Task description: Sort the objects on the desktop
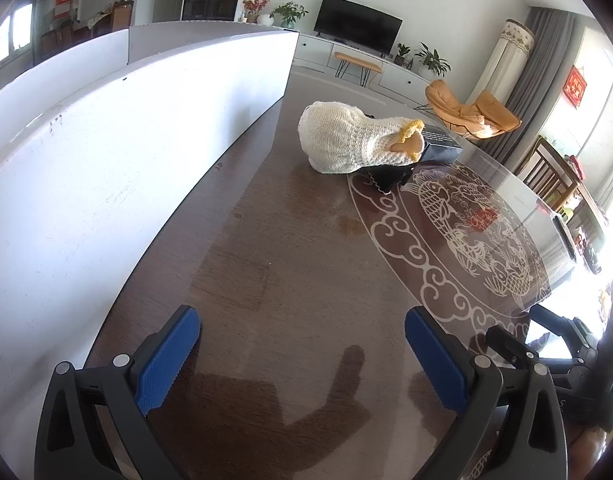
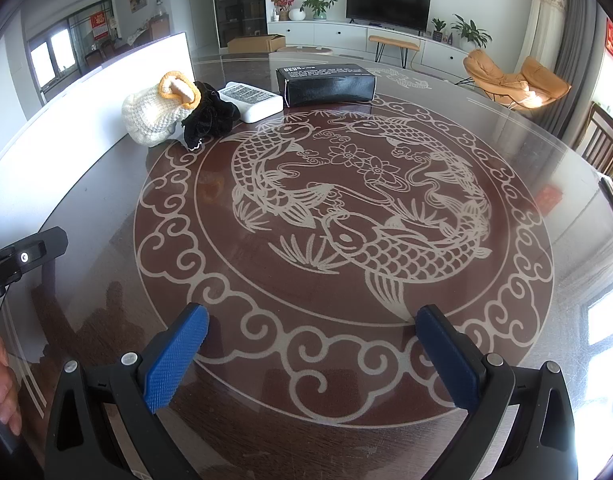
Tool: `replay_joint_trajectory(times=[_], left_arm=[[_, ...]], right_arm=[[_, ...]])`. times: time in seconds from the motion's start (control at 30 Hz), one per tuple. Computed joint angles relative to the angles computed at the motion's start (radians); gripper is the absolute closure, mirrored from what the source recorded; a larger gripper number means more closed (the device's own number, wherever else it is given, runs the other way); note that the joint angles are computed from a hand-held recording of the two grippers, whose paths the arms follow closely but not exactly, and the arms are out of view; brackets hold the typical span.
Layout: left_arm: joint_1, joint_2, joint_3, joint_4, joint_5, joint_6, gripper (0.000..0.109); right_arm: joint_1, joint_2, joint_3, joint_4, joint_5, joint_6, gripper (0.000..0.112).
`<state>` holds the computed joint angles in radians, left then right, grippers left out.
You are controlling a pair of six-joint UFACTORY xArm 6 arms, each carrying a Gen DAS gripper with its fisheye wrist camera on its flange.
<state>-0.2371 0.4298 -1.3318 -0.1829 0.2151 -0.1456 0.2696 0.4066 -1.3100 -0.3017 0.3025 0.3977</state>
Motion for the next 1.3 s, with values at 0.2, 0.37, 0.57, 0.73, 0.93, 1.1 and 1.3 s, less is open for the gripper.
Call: replay_joint_trajectory(times=[0.2,0.37,0.57,0.73,0.93,1.1,1.3], left_arm=[[-0.020,0.004,-0.007,0.086,-0.003,-0.015,0.006],[-0.027,0.010,-0.019,0.201,0.022,-0.079,0.006],[-0.029,0.028,-0.045,0.296,0.062,-0.144,0.006],[-0.028,0.029,-0.043,0.316,0.060,-0.162,0.006],[-0.027,0.028,-0.043,0.364,0.070,-0.199,0.006],[-0.025,0.026,-0.040,0.363,0.068,-0.202,0.006],[-0.024,0.021,-0.037,0.373,0.070,-0.213,0.006]], right_arm=[[0.000,0.001,-0.001,0.001,0.000,-0.001,0.009],[0.000,0.001,-0.001,0.001,0.000,-0.001,0.009],[0.000,0.001,0.000,0.003,-0.001,-0.003,0.009],[0.000,0.000,0.000,0.002,0.000,-0.002,0.009],[0.000,0.001,-0.001,0.002,-0.001,-0.002,0.009],[0.000,0.000,0.000,0.002,0.000,-0.003,0.009],[0.000,0.001,0.000,0.003,-0.001,-0.004,0.009]])
